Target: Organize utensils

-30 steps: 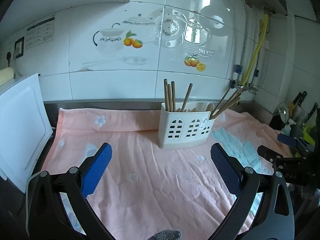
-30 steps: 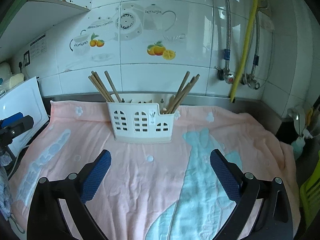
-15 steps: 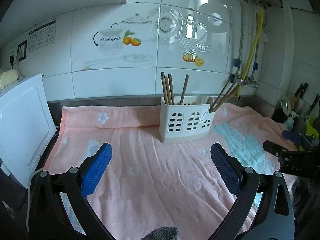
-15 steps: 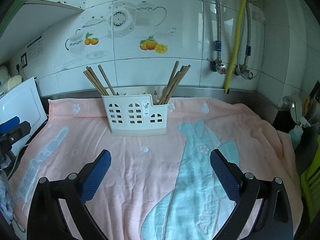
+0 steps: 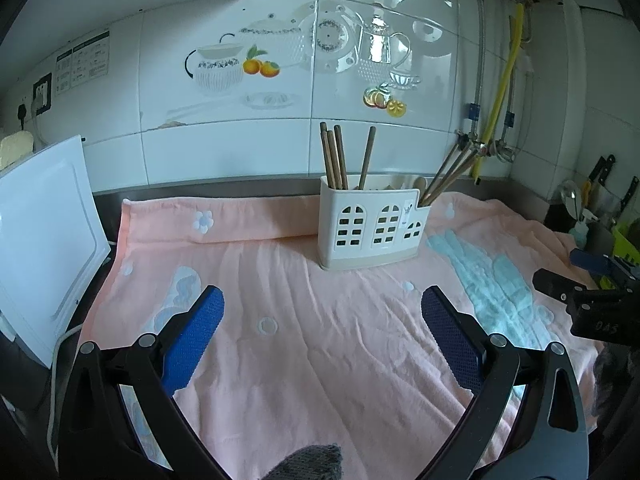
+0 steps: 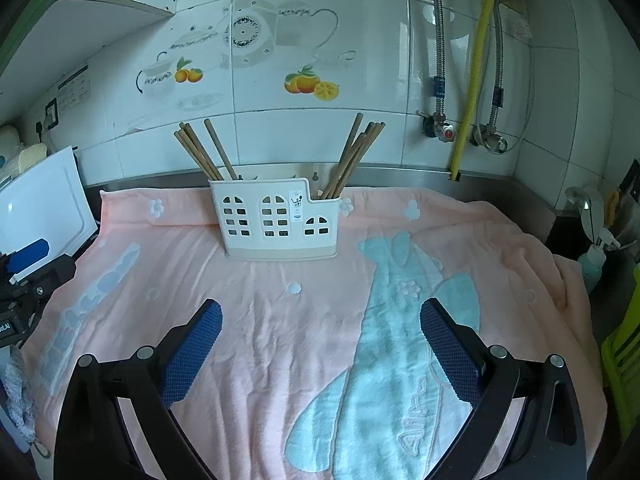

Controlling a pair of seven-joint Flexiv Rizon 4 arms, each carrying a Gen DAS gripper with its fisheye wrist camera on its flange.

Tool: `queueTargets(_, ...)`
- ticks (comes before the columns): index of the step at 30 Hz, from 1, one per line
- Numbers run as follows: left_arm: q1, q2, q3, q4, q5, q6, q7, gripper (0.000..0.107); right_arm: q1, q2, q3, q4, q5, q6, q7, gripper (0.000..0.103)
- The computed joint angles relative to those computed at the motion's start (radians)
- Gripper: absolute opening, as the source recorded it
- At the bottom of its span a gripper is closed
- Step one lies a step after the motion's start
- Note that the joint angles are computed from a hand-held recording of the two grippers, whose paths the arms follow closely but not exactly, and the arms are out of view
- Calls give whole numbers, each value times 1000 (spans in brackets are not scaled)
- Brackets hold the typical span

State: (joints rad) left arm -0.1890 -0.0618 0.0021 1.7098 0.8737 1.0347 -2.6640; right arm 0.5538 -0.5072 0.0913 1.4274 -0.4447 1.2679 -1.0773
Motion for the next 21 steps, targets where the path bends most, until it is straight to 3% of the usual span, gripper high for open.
queueTargets(21,-8,-14,6,5,-18,11,10,98,0,-8,5,-6,8,-17,-13,96)
